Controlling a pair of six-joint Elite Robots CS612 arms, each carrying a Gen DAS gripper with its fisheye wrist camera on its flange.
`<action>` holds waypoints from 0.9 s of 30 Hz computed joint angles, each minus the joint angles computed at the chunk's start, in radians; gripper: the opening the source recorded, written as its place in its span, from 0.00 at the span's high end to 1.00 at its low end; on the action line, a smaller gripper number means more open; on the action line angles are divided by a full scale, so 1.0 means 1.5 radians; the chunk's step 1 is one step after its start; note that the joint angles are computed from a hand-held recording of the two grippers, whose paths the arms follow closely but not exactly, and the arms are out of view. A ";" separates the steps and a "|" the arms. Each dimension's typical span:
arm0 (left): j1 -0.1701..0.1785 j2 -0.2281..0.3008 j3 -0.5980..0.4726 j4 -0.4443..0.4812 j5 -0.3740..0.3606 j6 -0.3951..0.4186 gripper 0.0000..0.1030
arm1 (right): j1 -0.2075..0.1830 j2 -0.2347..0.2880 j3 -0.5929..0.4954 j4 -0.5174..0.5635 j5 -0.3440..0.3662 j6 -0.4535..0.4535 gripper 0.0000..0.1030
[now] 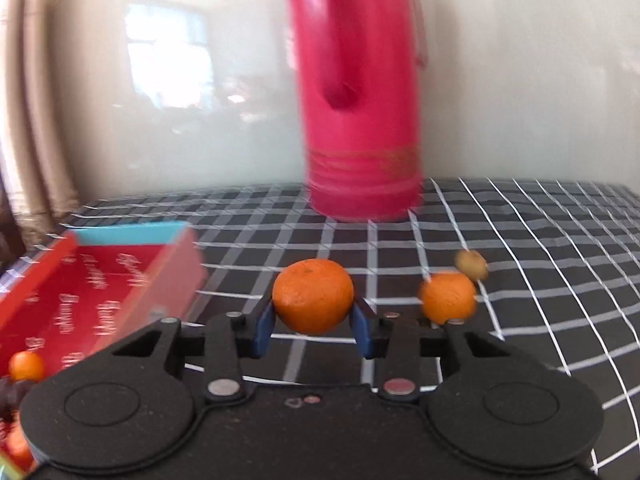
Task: Organize fruits
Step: 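Grasp an orange with the right gripper and drop it into the red box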
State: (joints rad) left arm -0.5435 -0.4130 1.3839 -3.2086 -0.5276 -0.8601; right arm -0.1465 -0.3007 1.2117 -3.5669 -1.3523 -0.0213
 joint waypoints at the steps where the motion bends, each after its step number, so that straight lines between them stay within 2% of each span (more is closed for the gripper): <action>1: 0.001 -0.003 0.004 0.011 0.005 -0.021 0.00 | 0.000 -0.002 0.007 -0.015 0.020 -0.008 0.68; 6: 0.007 -0.020 0.027 0.072 0.011 -0.139 0.00 | -0.003 -0.014 0.034 -0.048 0.140 -0.070 0.68; 8: 0.011 -0.025 0.034 0.091 0.004 -0.163 0.00 | -0.001 -0.016 0.033 -0.036 0.182 -0.103 0.68; 11: 0.014 -0.026 0.038 0.097 -0.007 -0.174 0.00 | 0.003 -0.023 0.044 -0.018 0.222 -0.160 0.68; 17: 0.014 -0.024 0.039 0.089 -0.004 -0.166 0.00 | 0.017 -0.032 0.057 0.007 0.226 -0.229 0.67; 22: 0.015 -0.025 0.038 0.089 -0.006 -0.171 0.00 | 0.017 -0.030 0.061 -0.023 0.218 -0.219 0.64; 23: 0.015 -0.025 0.038 0.088 -0.008 -0.172 0.00 | 0.016 -0.028 0.060 -0.039 0.214 -0.209 0.61; 25: 0.015 -0.025 0.038 0.086 -0.012 -0.172 0.00 | 0.013 -0.025 0.062 -0.071 0.206 -0.188 0.36; 27: 0.014 -0.024 0.036 0.085 -0.010 -0.168 0.00 | 0.012 -0.022 0.061 -0.096 0.197 -0.175 0.36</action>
